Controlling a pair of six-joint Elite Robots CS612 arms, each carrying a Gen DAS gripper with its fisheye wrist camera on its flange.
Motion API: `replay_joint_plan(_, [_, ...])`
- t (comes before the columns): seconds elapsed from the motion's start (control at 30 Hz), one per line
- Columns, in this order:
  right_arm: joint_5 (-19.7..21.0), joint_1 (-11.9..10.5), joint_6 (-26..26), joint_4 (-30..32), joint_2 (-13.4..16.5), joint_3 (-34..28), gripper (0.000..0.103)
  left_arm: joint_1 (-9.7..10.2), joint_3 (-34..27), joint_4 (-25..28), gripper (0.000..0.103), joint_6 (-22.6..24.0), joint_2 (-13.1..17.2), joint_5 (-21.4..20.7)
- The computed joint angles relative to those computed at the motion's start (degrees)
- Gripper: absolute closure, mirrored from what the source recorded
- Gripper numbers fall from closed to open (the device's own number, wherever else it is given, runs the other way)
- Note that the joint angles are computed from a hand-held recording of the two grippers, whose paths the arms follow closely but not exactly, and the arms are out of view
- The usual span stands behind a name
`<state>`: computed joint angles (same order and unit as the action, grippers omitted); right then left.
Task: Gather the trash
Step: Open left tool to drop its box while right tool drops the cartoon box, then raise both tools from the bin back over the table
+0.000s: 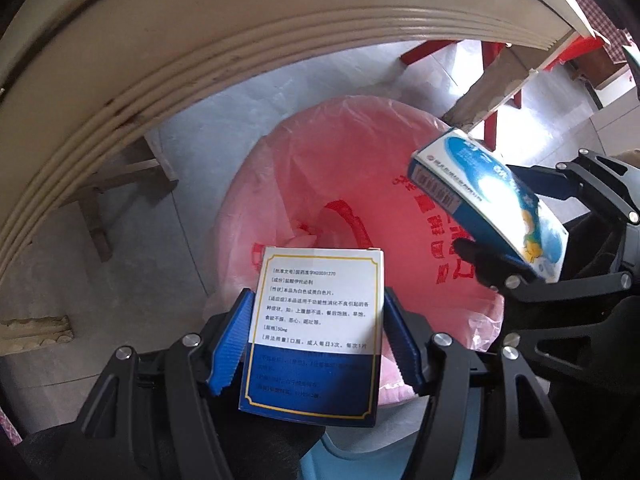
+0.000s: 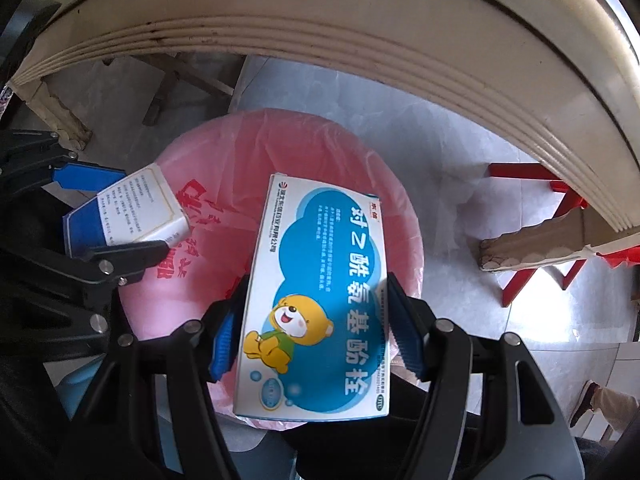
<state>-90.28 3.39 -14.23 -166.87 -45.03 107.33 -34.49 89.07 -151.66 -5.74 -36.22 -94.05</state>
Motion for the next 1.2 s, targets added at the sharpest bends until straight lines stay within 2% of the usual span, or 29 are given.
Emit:
replay_joint_plan(0.5, [-0.85,0.33,-0.26,0.68,0.34,-0.29,0.039,0.15,-0.57,1.33,0.039,0.59,0.34,-1.16])
replay_joint_plan(0.63, [-1.97,0.46,-0.78,-0.03,0.34,-0.11,0.032,0.14,-0.59,1.08,0.038,0.45,0.33,-0.67])
replay_joint_plan(0.8, [-0.69,-0.09,0.15,0.16,0.07,0.1,0.03,0.25,-0.26,0.11,0.032,-0.53,0.03,-0.32])
replay_joint_plan(1.2, [0.18,-0.12,0.98,-0.53,-1.03,0.77,0.027,-0.37,2.44,-3.65,0.022,-1.55,-2.21,4.68])
